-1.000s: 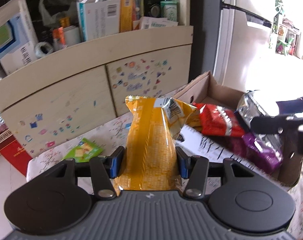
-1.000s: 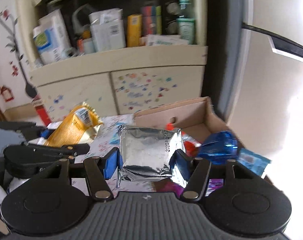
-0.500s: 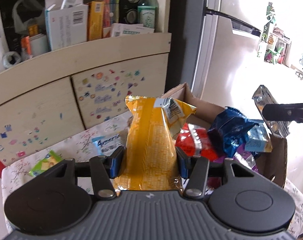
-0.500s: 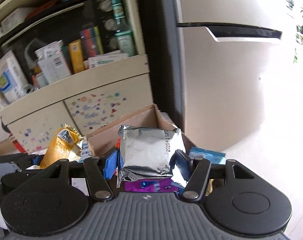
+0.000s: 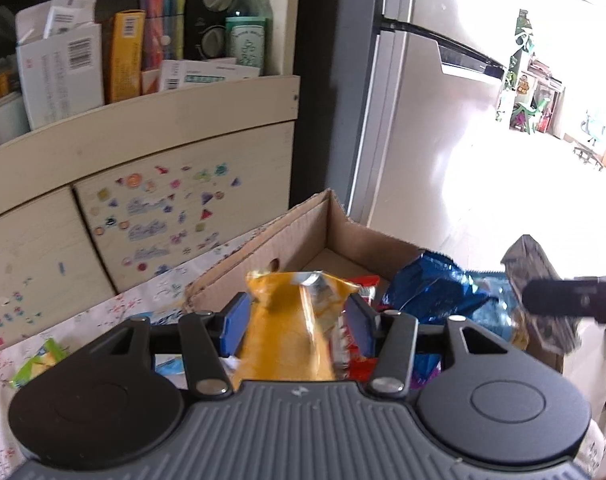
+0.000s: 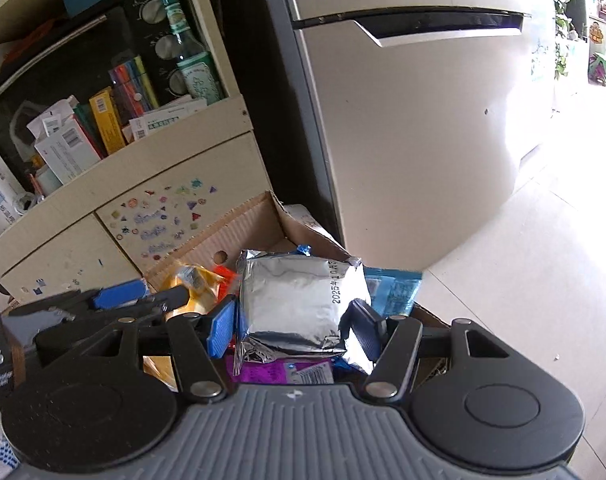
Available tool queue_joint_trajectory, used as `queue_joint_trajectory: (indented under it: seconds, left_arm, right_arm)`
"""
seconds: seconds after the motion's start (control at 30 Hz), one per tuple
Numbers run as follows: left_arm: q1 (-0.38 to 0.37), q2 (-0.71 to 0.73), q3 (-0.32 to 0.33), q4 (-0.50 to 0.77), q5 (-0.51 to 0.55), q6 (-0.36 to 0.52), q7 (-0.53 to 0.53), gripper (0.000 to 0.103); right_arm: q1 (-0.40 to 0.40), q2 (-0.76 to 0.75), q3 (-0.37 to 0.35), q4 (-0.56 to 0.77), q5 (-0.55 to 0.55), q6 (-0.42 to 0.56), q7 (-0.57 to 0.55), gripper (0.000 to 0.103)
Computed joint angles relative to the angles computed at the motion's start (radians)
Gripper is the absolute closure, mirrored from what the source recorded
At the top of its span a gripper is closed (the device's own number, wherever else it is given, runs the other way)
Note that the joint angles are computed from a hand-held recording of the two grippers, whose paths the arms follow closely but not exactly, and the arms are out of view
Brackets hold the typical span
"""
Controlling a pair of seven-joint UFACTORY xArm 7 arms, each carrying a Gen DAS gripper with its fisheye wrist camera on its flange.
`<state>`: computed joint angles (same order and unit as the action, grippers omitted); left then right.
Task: Organize snacks
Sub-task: 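Carry the orange bag and silver packet into the box and release both, then move both tools back to the green cracker pack and light-blue packet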
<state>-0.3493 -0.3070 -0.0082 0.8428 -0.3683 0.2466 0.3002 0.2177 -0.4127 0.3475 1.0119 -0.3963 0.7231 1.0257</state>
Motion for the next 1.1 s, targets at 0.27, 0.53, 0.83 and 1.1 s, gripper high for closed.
queue_joint_trajectory:
  seconds: [0.27,0.53,0.83,1.1]
  left_arm:
    - [-0.03,0.056,0.001,0.03,-0.054,-0.037,0.009,0.042]
    - [-0.011,0.044,0.013,0.017,-0.07,-0.024,0.015,0.036]
    - [-0.029,-0.038,0.07,0.006,-0.165,0.068,0.145,0.031]
    - [0.092,-0.117,0.03,-0.031,0.001,0.163,0.079,0.031]
  right_arm:
    - [0.013,0.008,-0.027,-0.01,0.076,0.026,0.025,0.033]
    - [0.021,0.015,-0.026,-0.005,0.078,0.002,0.023,0.03]
    - [0.027,0.006,-0.032,-0.012,0.092,-0.01,0.006,0.03]
    - [0.021,-0.003,-0.028,-0.019,0.103,-0.026,0.001,0.03]
